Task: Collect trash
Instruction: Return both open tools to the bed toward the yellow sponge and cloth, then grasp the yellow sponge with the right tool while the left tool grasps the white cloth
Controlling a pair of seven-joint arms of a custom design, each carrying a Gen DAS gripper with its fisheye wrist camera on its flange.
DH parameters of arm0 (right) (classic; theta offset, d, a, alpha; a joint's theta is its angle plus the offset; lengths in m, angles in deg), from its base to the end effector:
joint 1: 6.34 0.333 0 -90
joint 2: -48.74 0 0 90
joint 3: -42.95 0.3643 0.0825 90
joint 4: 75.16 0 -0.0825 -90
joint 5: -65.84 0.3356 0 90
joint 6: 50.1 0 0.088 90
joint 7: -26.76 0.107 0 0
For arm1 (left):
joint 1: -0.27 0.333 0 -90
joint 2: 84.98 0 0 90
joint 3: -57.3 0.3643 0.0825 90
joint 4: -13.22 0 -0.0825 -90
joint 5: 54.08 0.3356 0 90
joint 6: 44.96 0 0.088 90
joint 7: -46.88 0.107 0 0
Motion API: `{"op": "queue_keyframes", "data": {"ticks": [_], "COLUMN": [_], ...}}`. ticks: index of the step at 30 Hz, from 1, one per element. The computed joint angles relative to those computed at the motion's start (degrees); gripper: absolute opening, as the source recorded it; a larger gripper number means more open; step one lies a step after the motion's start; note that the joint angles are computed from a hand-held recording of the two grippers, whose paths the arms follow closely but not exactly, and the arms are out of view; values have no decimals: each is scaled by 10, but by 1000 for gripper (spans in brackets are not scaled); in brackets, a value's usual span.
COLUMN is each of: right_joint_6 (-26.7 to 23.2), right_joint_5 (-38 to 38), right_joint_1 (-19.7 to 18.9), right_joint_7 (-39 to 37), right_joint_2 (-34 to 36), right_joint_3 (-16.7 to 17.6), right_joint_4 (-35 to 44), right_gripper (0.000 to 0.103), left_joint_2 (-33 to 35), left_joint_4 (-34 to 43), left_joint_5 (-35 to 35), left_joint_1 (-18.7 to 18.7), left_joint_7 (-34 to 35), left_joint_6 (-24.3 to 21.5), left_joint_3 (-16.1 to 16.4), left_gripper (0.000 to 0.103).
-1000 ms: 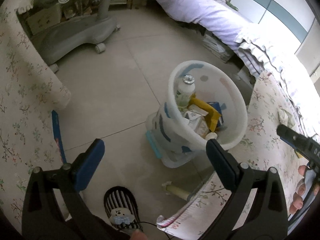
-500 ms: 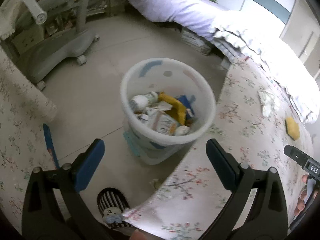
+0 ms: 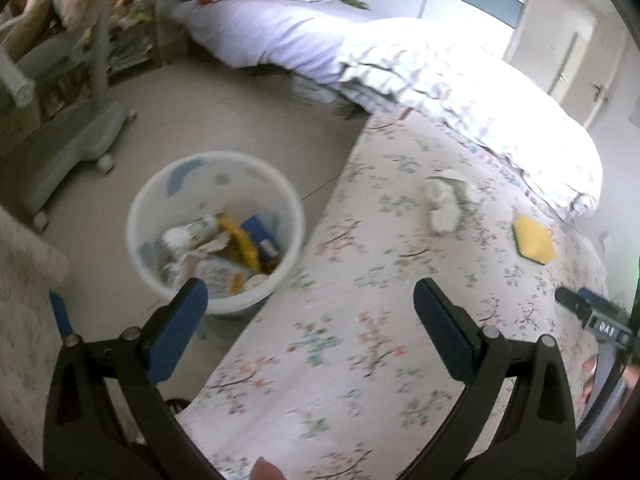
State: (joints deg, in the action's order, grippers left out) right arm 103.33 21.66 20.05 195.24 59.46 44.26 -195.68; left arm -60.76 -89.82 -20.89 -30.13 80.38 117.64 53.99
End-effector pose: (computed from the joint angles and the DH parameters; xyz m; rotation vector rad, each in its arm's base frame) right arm 0.4965 0.2842 0.4441 -1.6279 2.1066 -0.5576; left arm 0.5453 -0.3905 0.4518 -1.8246 1.9971 -0.8424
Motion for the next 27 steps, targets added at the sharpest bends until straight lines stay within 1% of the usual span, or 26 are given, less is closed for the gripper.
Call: {"op": "queue_keyframes", "data": {"ticks": [1,3,5,8,11,12,14,18,23,27], "right_joint_6": [-2,-7,6,33,57,59,65,84,92,102], "right_joint_5": [-34,-91,-111,-84,-78,-83,-89,-72,-76,-73], "right_joint_1": [4,2,-14,-40,-49,-47,-44,-40,-21,-12], "right_joint_7": [29,79,99,82,70,69,61,41,51,48], "right_joint_2": [-8,-17,-19,-10,8,14,26,53,80,95], "right_joint_3": [-12,-21,-20,-16,-24,-28,-34,-45,-72,-87], "right_joint_4": [-8,-18,-27,-32,-27,-23,-13,3,28,40], "right_gripper": [103,103,103,103,103,103,103,103,103,103], "left_joint_2": [5,17,33,58,95,110,132,175,220,259], "left_joint_4": [12,38,68,107,161,182,213,273,329,390], "left_joint_5": [10,23,30,44,38,31,27,2,-27,-64], "left_joint_1": [-8,-17,-26,-37,-44,-45,-57,-63,-66,-71], "left_joint_7": [3,16,25,36,72,86,88,106,153,194], "left_joint_6": [-4,-13,-23,-21,-41,-50,-63,-79,-73,-95], "left_joint_3": [4,4,5,10,6,4,15,15,7,0], "left_gripper": [102,102,102,102,102,102,102,102,102,102]}}
